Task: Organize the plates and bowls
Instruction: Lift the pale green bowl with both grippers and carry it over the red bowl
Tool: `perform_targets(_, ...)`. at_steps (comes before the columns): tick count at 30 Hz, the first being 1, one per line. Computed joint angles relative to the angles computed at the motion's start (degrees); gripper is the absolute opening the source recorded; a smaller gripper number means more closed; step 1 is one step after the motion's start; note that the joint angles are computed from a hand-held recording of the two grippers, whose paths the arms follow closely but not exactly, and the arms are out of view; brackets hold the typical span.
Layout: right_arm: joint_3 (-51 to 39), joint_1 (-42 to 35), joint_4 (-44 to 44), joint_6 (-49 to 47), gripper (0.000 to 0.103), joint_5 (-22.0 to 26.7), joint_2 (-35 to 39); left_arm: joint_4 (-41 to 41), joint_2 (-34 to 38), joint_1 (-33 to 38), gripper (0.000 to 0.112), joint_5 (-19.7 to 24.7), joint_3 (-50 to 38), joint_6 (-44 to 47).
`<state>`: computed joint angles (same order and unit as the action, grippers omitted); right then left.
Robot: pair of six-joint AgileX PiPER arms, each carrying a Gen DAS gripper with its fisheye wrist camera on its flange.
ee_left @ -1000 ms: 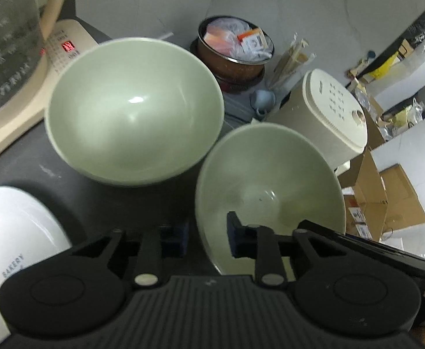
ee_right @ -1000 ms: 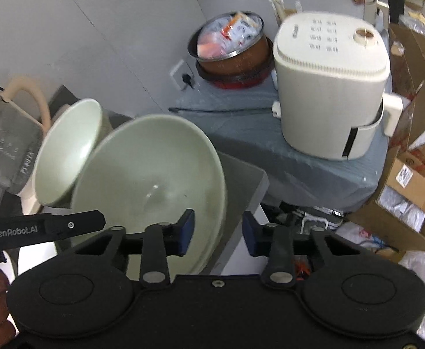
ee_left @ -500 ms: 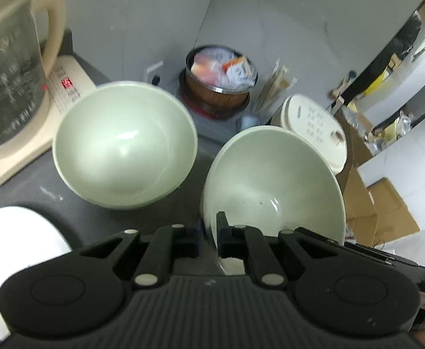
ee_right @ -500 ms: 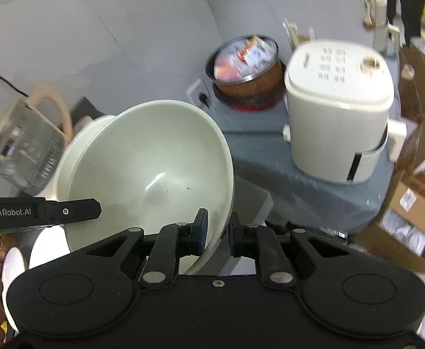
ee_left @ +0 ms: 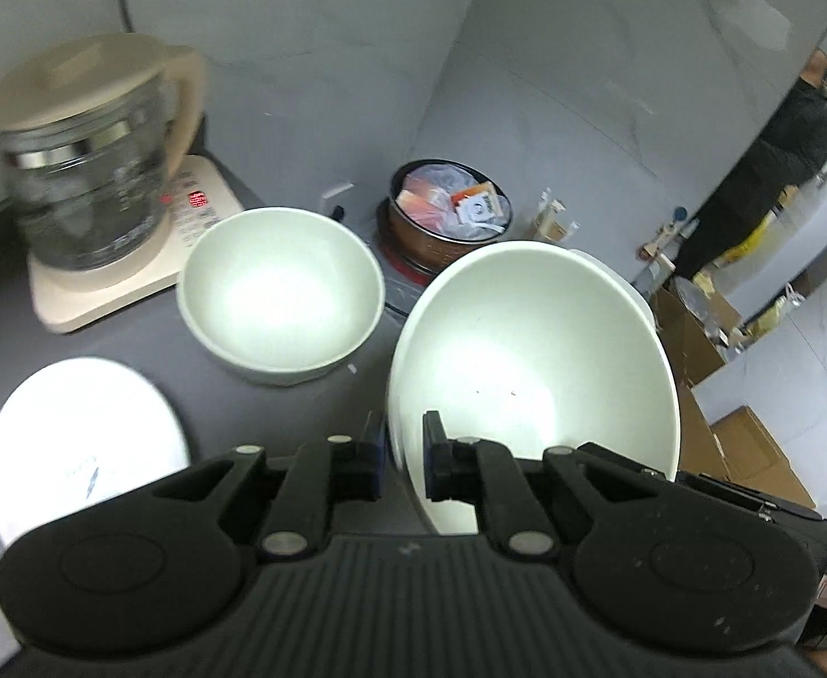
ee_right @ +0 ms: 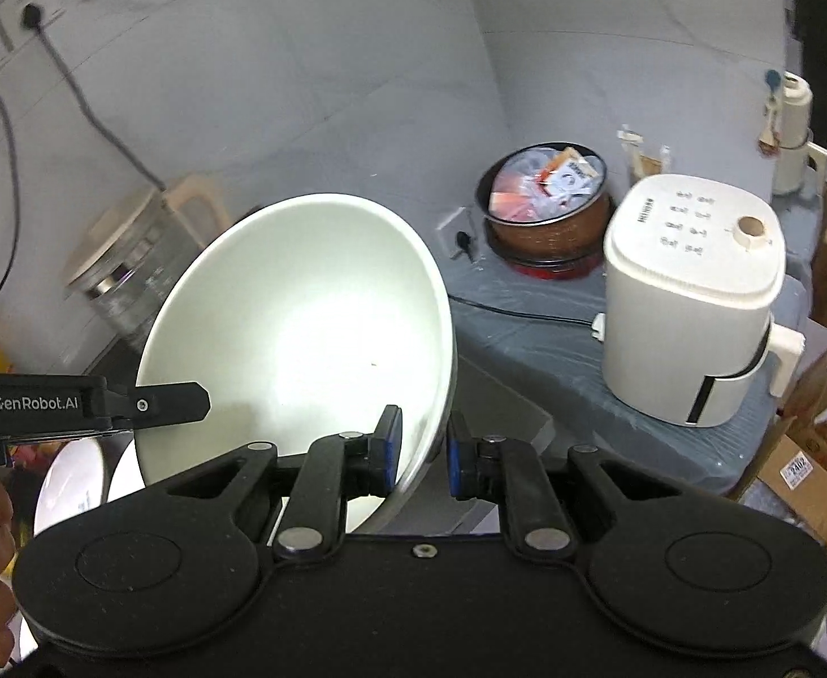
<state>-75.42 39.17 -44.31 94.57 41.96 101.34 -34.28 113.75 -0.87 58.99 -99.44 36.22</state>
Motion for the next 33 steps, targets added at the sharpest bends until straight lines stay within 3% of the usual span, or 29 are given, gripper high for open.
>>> perform_targets(12, -6.64, 1.03, 6.21, -15.43, 0.017, -6.26, 5.18, 2.86, -6.49, 7.24, 0.009, -5.17, 10.16, -4.82)
perform_targets(18, -12.15, 0.76, 13.66, -26.57, 0.017, -7.68, 9.04, 4.38, -8.08, 10.60, 0.009, -6.88, 13.14, -6.65)
perform_targets(33, -18.72, 1.15, 30.08, -44.76, 0.018, -1.47, 12.93, 5.93, -9.83, 14.20, 0.010, -5.61, 16.85, -8.28)
